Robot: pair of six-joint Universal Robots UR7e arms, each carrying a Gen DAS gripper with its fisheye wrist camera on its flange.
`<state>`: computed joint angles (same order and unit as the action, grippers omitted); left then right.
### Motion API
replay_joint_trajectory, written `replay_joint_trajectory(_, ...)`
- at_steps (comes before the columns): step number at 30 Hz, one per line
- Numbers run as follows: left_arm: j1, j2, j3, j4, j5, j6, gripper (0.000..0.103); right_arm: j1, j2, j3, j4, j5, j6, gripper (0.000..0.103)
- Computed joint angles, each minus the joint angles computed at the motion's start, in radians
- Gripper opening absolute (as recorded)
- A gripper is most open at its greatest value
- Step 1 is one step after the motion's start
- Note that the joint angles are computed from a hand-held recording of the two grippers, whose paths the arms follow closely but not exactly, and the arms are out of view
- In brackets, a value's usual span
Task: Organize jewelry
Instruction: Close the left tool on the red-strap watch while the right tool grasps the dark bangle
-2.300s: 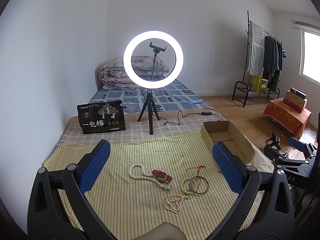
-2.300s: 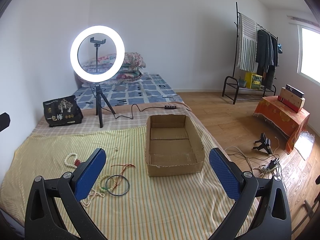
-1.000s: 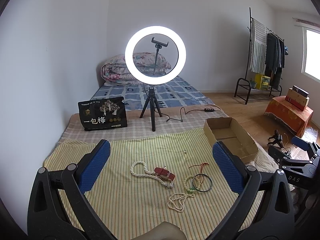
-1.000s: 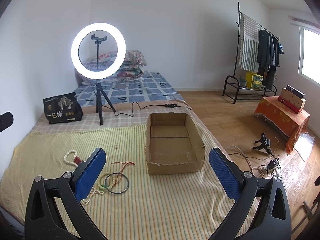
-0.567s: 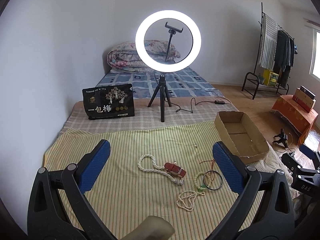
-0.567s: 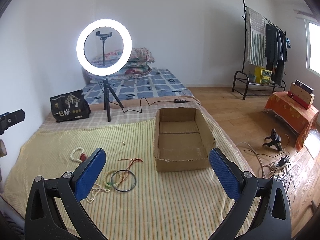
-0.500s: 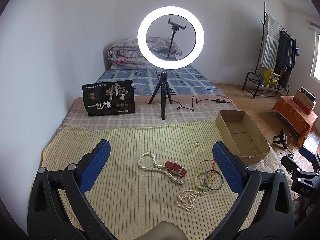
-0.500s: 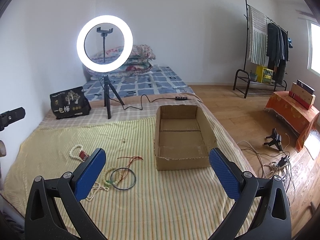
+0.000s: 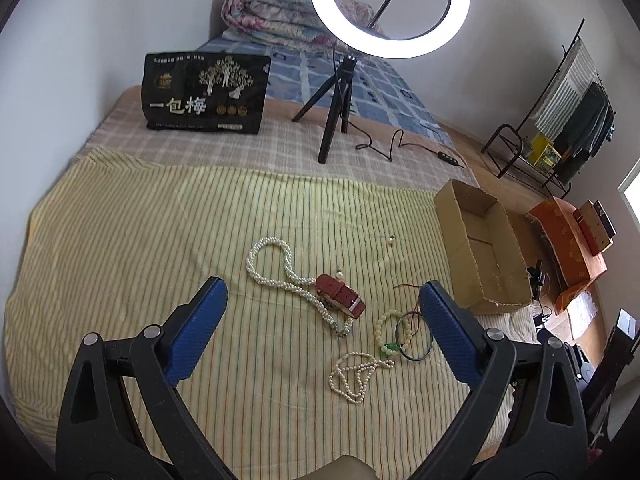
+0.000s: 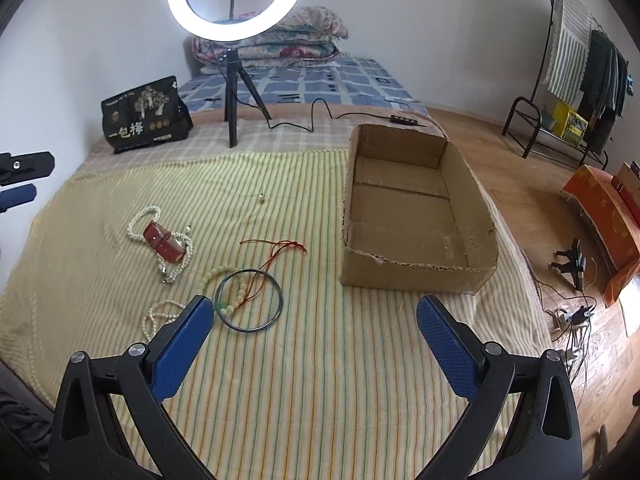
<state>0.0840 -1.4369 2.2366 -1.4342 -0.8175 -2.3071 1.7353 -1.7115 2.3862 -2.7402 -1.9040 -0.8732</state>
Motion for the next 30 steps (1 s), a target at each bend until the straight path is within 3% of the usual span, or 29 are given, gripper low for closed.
replay_joint_trajectory(3,0.050,-0.027,0.054,-0.150,-0.010,0.072,0.091,-0.003,0.038,-0.009,0.021,-0.026,0.034,0.086)
replay_joint_trajectory(9,0.144,-0.050,0.147,-0.441,-0.037,0.179,0.091,-0.010,0.087,0.001,0.015,-0.049,0.056,0.078)
replay_joint_trajectory(16,0.227,-0.028,0.162,-0.533,-0.057,0.238,0.091,-0.028,0.149,-0.019,0.033,-0.065,0.128,0.073)
replay_joint_trajectory(18,0.252,-0.019,0.169,-0.565,-0.066,0.259,0.091,-0.031,0.161,-0.028,0.041,-0.072,0.150,0.063)
replay_joint_trajectory(23,0.295,-0.010,0.192,-0.657,-0.077,0.280,0.087,-0.041,0.184,-0.044,0.058,-0.076,0.203,0.063)
replay_joint_trajectory(26,0.314,0.003,0.192,-0.692,-0.072,0.290,0.087,-0.039,0.198,-0.048,0.064,-0.078,0.218,0.055)
replay_joint_trajectory(30,0.340,0.025,0.189,-0.740,-0.077,0.316,0.079,-0.040,0.216,-0.054,0.064,-0.080,0.241,0.052)
